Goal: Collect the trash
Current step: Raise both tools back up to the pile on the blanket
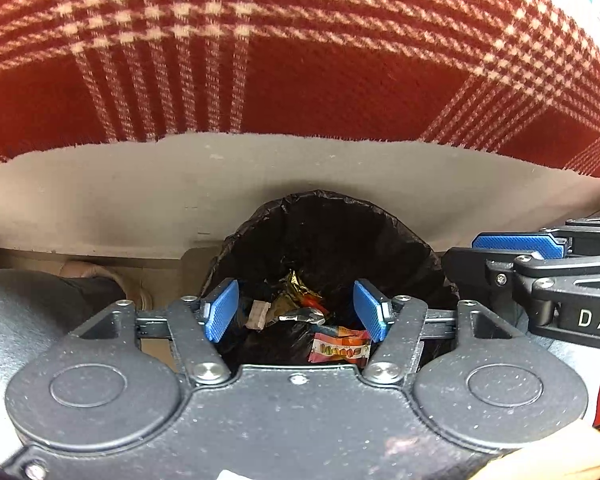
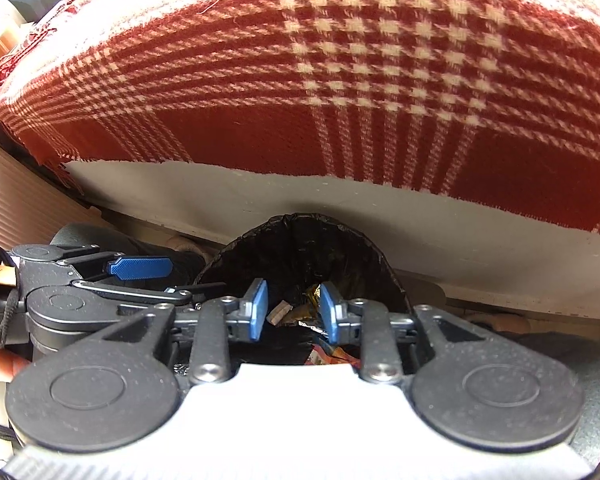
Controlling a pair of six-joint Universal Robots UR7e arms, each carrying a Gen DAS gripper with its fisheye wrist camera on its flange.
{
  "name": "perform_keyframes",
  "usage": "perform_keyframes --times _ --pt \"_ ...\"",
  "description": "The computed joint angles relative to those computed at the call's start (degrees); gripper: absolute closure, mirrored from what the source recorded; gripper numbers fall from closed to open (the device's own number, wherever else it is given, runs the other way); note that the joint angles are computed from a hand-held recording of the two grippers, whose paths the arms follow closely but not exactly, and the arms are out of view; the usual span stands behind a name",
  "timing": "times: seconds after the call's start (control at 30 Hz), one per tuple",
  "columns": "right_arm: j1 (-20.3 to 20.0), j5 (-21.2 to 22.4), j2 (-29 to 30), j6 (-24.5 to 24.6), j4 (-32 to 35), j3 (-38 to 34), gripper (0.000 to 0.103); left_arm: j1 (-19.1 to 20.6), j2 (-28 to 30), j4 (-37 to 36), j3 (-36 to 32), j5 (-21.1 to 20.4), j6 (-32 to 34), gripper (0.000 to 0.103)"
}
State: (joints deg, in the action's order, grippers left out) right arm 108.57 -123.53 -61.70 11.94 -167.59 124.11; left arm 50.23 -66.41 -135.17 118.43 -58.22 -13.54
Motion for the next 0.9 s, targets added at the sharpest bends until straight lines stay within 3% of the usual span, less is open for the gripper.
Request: perform_keyframes --times 0.2,0.37,0.5,0.63,0.73,0.8,0.9 --pt "1.3 -1.1 -1.1 -1.6 -0.6 -0.2 0.049 -1.4 -2.9 -0.5 -0.1 -1.2 3.0 0.041" --pt "3.8 -3.6 -3.2 -8.3 -5.7 -0.4 0.039 -3.3 -6.3 -3.8 -1.2 -2.6 11.1 0.023" --pt "5.5 -5.5 -4.1 -14.7 -12.8 -1.3 0.036 -3.8 -6.8 -9.8 -3.2 -6.0 15.5 0.017" --pt "6.5 -10.9 -1.6 -21.5 -21.1 -4.6 0.035 -4.2 -3.9 -17.1 -6.1 -4.9 18.5 0.015" --pt "5.5 -12.4 0.2 -25.0 -25.5 -7.5 0.035 -4.0 -0.4 -22.3 -9.0 -3.5 18.4 0.014" --pt "4.7 -13.0 1.1 -26.3 -27.5 -9.1 0.035 -3.0 2.0 -23.7 -11.4 -4.7 16.7 0.015" --pt "3.6 -14.1 2.6 -28.2 -30.5 -11.1 0.035 -1.9 6.2 -25.9 -14.4 -7.0 15.7 0.024"
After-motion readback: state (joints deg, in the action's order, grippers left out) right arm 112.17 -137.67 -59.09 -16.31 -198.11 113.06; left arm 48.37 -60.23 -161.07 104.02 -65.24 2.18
